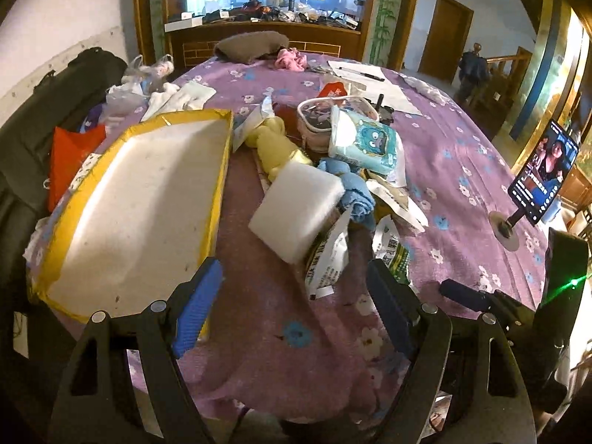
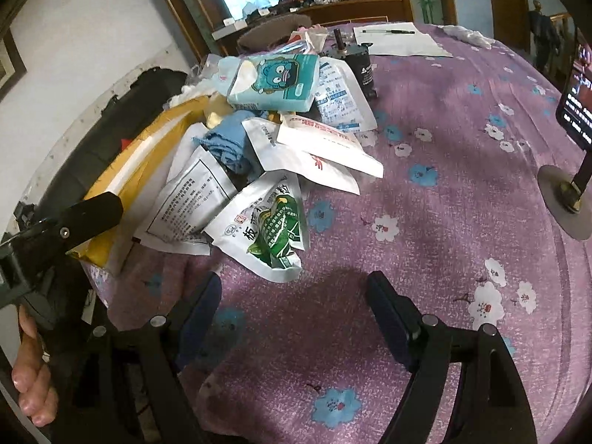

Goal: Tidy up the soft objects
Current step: 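Move both tools over the cluttered items on the table, then grasp the white foam block with the left tool while the right grasps the white printed bag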

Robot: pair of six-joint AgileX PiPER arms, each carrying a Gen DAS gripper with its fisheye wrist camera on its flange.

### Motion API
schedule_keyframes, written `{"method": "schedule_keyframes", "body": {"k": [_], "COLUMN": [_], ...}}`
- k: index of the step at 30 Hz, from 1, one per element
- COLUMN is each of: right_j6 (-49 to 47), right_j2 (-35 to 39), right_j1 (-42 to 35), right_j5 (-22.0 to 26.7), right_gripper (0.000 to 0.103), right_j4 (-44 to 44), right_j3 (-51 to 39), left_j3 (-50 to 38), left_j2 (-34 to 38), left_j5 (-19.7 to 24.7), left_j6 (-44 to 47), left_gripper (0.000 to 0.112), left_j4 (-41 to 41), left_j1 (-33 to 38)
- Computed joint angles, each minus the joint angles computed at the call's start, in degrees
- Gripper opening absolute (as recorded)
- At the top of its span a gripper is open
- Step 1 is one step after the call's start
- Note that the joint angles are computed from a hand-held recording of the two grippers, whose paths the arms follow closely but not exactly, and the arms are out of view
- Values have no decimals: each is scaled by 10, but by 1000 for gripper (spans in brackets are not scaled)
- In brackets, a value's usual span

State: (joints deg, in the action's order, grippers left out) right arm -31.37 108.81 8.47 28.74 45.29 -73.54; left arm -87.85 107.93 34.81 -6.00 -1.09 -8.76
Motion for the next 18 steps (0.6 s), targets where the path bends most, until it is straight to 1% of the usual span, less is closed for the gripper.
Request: {"method": "schedule_keyframes", "body": {"k": [1,2,3,4,5,6,7,8,9,10,11,13,16,17,18], "right_j6": [-9,5,8,4,16,46,74,89,82,58,32,19,27,36,57], "right_j2": [-4,-7,-3,-6,-11,-13,-14,-13,-11,-10,-15,-17,3,14,37], "right_j1": [0,3,4,6,12,20,26,25,19,6,-3,-23,-42,-46,-51], "right_j5": [-4,10,15,11,4,1,5,22,38,62,65,73,85,93,115], "right_gripper": [83,83,83,83,83,83,83,83,83,83,83,83,83,83,83], "right_j4": [12,5,3,5,-10,-47,-79,-89,-76,-40,-7,15,13,5,-5], "right_j3": [7,-2,-11,-7,-4,-8,-16,-28,-36,-44,-40,-55,-97,-117,-156], "left_j3": [8,21,28,27,29,30,30,31,26,18,4,-25,-93,-130,-160], "left_j2": [-2,-6,-7,-8,-9,-9,-10,-9,-7,-2,6,26,70,95,116], "left_j5": [-6,-18,-24,-19,-18,-16,-14,-17,-14,-8,1,13,39,53,68], "left_j6": [-32,-58,-74,-82,-76,-69,-62,-52,-47,-32,-9,16,16,27,32], "left_gripper": [81,81,81,81,81,81,81,81,81,81,81,81,81,81,81], "left_j4": [32,55,69,74,68,60,50,37,29,11,-15,-39,-22,-18,-4], "left_j1": [-9,-13,-14,-15,-12,-8,-4,0,-1,2,7,12,7,4,0]}}
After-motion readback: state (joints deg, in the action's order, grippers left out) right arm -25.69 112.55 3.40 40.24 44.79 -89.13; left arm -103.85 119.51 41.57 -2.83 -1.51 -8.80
